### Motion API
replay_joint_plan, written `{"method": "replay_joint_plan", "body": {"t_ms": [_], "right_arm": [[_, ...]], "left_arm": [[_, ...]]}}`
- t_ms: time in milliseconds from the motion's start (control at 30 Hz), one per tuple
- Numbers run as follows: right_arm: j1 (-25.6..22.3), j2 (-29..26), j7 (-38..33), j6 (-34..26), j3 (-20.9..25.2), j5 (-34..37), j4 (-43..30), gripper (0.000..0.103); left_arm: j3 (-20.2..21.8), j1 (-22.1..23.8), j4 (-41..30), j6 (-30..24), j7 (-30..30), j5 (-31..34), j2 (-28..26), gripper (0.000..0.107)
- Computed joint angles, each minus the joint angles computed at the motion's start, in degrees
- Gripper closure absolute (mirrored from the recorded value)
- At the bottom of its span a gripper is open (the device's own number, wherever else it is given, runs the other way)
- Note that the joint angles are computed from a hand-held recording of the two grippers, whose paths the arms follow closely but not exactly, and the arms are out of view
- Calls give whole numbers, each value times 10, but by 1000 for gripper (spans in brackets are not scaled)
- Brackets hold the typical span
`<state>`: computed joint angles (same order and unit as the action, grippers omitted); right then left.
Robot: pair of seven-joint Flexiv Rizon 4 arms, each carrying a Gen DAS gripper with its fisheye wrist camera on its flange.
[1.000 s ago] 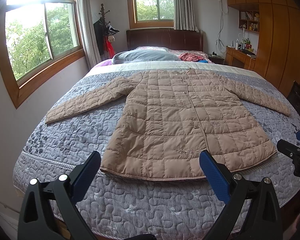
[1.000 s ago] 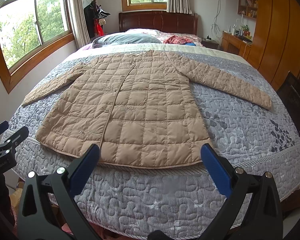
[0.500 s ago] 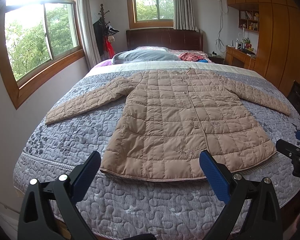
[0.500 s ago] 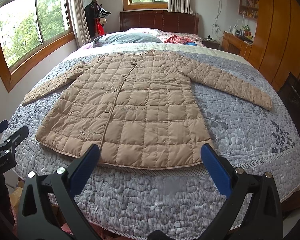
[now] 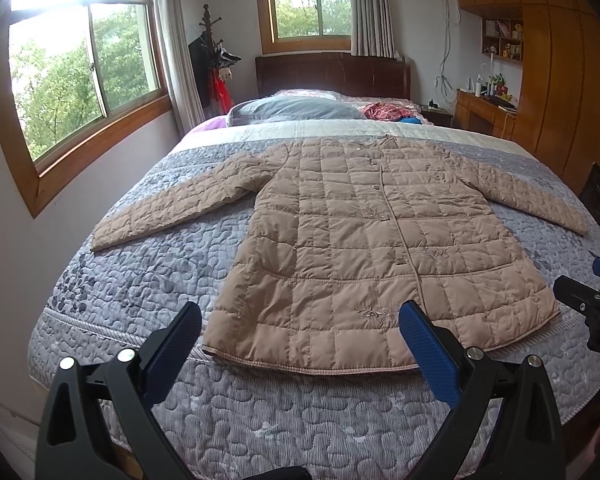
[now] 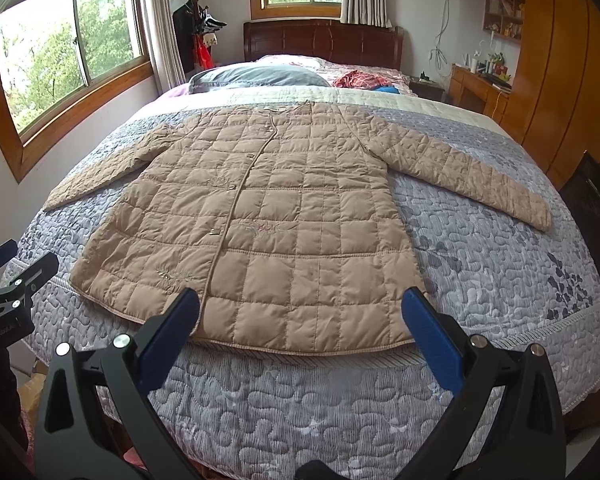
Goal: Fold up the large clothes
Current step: 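Move the right tool toward the coat sleeve nearest it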
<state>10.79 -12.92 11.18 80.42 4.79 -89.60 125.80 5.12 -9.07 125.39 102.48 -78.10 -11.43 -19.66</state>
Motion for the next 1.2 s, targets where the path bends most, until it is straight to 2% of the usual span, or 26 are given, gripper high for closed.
{"method": "replay_joint_plan", "body": {"t_ms": [167,200,233,267,300,333,400,467,567,600,700,833,933,1033,1200], "right_arm": [[1,-24,-47,3,-10,42,-21,3],[0,-32,-57,11,-14,50,-26,3],[-2,-42,-74,21,-18,66,-31,3],[-4,-53,-110,29,-19,101,-36,3],[-7,-69,-174,28,-11,169,-42,3],[-13,-81,-224,24,-2,223,-50,3],[-35,-105,-303,14,16,313,-72,4],[-52,-120,-341,10,17,368,-91,4],[-115,-149,-431,-24,57,490,-144,4],[-128,-157,-448,-42,58,516,-163,4],[-140,-172,-457,-90,22,561,-203,4],[-215,-208,-530,-116,45,685,-258,4],[-247,-237,-567,-152,34,734,-298,4],[-292,-275,-629,-179,58,803,-346,4],[-311,-325,-679,-192,53,866,-398,5]], "left_arm": [[40,-36,-47,-38,2,-6,-30,8],[24,-21,-58,-52,5,-5,-36,8],[-8,9,-70,-73,15,-7,-42,8],[-38,36,-82,-92,25,-9,-49,8],[-63,59,-99,-119,39,-12,-58,8],[-71,66,-125,-154,50,-14,-72,8],[-53,52,-184,-211,47,-6,-105,8],[-43,44,-243,-271,39,-2,-133,8],[-47,47,-332,-336,22,-8,-179,8],[-41,42,-365,-352,8,-4,-196,8],[-20,25,-447,-377,-33,17,-242,8],[-32,34,-531,-425,-62,15,-291,8],[-39,37,-583,-456,-79,12,-323,9],[-36,34,-645,-492,-93,20,-357,9],[-31,30,-781,-555,-125,31,-432,9]]}}
